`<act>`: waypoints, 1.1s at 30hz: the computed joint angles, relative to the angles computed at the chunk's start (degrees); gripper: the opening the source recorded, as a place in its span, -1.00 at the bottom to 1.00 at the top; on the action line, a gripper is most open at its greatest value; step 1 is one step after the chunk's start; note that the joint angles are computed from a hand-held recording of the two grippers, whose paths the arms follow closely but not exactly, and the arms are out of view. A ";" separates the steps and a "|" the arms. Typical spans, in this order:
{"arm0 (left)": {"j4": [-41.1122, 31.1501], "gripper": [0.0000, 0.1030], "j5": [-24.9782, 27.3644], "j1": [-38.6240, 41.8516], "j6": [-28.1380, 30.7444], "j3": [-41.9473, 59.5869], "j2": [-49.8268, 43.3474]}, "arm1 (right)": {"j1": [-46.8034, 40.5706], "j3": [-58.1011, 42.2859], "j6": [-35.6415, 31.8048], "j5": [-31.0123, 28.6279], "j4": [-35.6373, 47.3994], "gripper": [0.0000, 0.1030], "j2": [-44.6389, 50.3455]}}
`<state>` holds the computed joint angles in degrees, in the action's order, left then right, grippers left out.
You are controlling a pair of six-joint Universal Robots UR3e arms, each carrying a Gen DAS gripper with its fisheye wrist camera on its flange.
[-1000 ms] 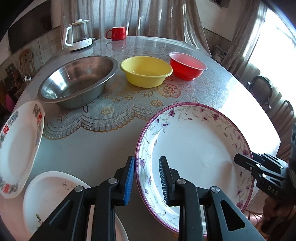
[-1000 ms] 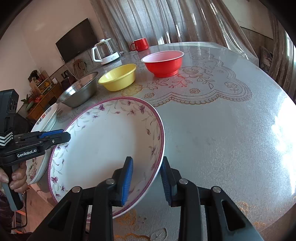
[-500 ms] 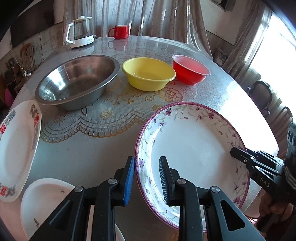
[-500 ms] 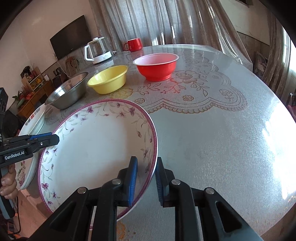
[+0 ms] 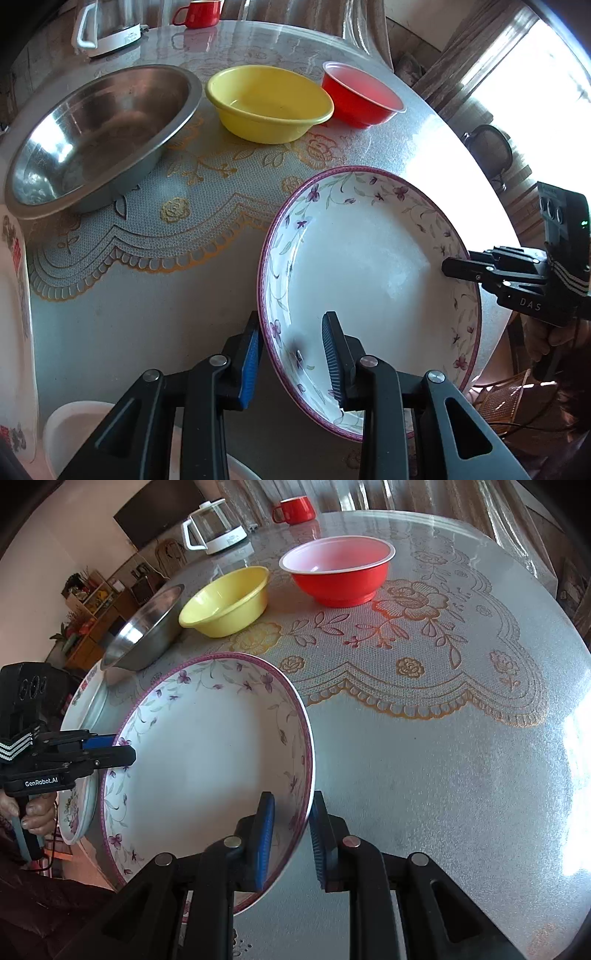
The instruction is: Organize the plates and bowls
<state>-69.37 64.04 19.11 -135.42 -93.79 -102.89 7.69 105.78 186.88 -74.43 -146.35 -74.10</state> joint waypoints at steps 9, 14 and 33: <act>16.53 -0.38 -1.08 0.25 -1.27 -15.24 6.94 | 3.85 6.73 6.95 -7.48 -12.98 -0.72 -0.66; 24.41 -0.38 1.06 -1.77 -9.02 -19.21 7.54 | 6.50 8.47 11.11 -12.85 -18.26 -0.70 -0.20; 33.57 -0.38 -0.59 -0.03 -16.45 -26.56 12.33 | 11.79 6.94 16.72 -23.54 -25.65 -0.58 5.05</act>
<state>-35.80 63.45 19.09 -151.87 -120.35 -90.56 19.47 112.72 203.59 -97.97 -172.00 -69.05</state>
